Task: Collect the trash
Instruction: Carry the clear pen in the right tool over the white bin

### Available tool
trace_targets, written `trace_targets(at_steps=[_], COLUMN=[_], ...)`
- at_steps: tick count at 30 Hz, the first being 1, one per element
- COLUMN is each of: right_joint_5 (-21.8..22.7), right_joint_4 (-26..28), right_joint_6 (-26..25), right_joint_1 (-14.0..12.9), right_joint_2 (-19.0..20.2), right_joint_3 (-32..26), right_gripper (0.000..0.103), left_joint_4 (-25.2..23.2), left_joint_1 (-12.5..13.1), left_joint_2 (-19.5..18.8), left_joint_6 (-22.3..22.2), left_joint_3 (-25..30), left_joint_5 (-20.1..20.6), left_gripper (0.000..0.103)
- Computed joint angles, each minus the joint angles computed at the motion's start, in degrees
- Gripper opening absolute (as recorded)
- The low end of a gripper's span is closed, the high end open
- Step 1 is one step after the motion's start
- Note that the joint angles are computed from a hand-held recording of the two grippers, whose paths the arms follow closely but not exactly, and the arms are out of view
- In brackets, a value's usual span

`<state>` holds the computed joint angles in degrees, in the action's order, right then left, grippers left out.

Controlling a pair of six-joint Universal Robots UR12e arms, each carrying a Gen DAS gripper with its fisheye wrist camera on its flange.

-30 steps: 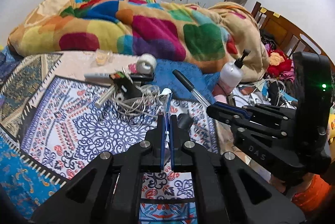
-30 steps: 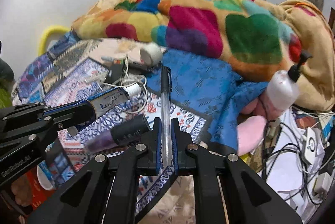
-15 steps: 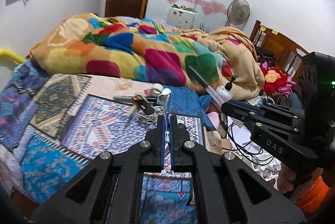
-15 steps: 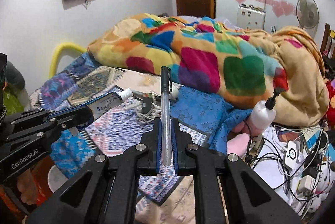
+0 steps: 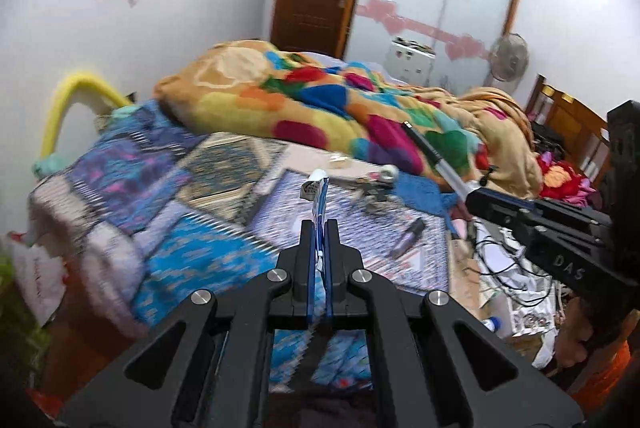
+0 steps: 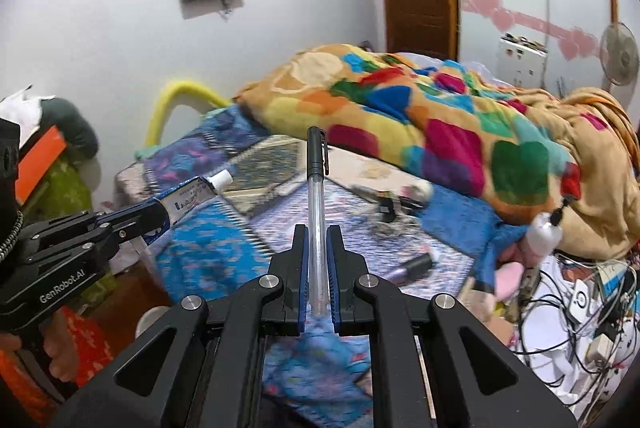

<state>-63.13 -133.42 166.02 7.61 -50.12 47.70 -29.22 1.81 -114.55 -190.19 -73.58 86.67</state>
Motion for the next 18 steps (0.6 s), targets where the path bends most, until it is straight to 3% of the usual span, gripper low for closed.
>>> trace_targets(at_steps=[10, 18], right_joint_5=[4.87, 6.79], right_joint_4=[2.24, 8.54], right_joint_6=[-4.92, -9.98], right_joint_1=[3.86, 7.54], right_joint_2=[-1.77, -0.66], right_joint_3=[2.70, 1.40], right_gripper=[0.008, 0.008], left_joint_4=[2.61, 2.16], left_joint_1=[3.89, 7.86], left_joint_2=[8.33, 12.74], left_joint_6=[-2.19, -5.91], left_joint_3=[-11.95, -19.48], left_joint_5=[5.73, 7.28], left_gripper=[0.003, 0.002])
